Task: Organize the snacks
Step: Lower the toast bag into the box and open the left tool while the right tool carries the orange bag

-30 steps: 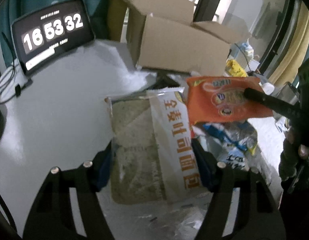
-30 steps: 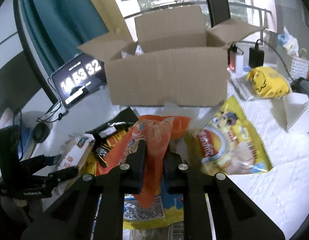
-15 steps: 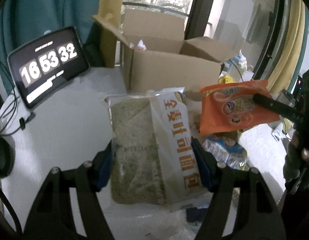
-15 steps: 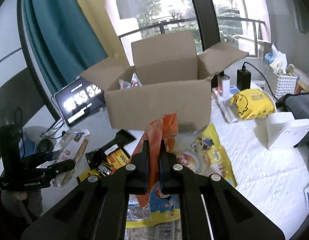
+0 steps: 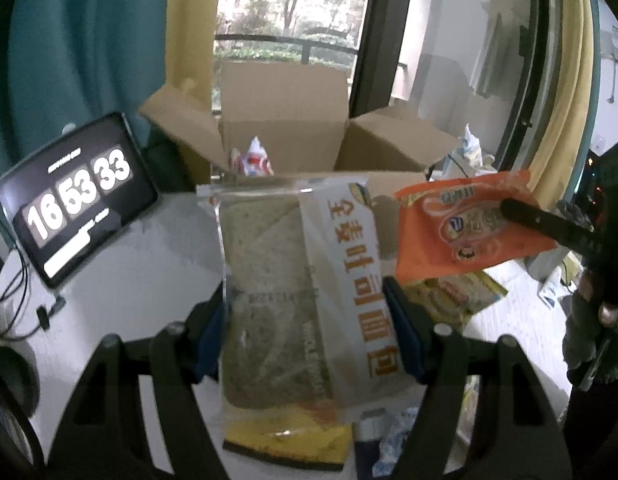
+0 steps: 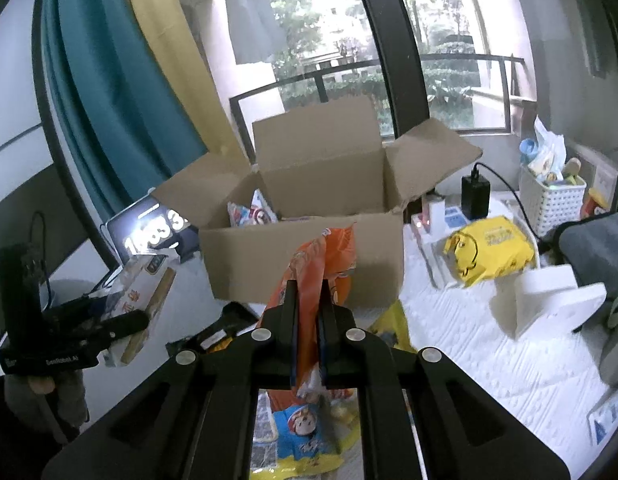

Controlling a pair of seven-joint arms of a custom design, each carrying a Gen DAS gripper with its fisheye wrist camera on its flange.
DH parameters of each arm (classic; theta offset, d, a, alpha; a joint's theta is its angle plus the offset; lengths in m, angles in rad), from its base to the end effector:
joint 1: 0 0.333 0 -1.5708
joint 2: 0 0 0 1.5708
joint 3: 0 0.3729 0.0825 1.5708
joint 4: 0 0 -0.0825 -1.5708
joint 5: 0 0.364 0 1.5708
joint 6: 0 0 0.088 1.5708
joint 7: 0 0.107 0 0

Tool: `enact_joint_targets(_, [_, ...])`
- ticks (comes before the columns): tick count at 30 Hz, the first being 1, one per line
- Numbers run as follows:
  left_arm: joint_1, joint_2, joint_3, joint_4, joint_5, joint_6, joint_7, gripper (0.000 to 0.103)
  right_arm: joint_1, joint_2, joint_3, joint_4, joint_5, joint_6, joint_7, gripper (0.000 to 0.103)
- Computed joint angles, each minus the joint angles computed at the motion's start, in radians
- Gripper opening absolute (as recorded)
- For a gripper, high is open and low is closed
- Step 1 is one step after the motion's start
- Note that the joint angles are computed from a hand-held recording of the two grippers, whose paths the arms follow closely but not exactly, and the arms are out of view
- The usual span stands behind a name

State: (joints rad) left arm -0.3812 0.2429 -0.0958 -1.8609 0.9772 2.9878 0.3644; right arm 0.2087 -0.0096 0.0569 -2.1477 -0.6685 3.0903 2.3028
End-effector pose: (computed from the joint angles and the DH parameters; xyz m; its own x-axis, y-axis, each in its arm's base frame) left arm 0.5517 -0.3437 0.5366 -0.2297 -0.9631 0.1400 -0.5940 0.0247 -0.8041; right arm 0.5259 0.1961 0.5753 0.2014 -0.9789 -0.0340 -0.5648 -0.0877 -0.8205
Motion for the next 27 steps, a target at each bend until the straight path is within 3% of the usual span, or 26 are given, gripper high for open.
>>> enact_joint_targets(13, [-0.017, 0.095, 0.030, 0.181, -0.029, -0.011, 0.109, 0.072, 0.041, 0.055, -0.069, 0.122, -0.082, 0.003, 0.039, 0.008])
enact_joint_targets(27, [-0.025, 0.287, 0.038, 0.465, -0.233, -0.065, 0.349, 0.072, 0.144, 0.189, -0.220, 0.340, -0.199, -0.006, 0.103, 0.008])
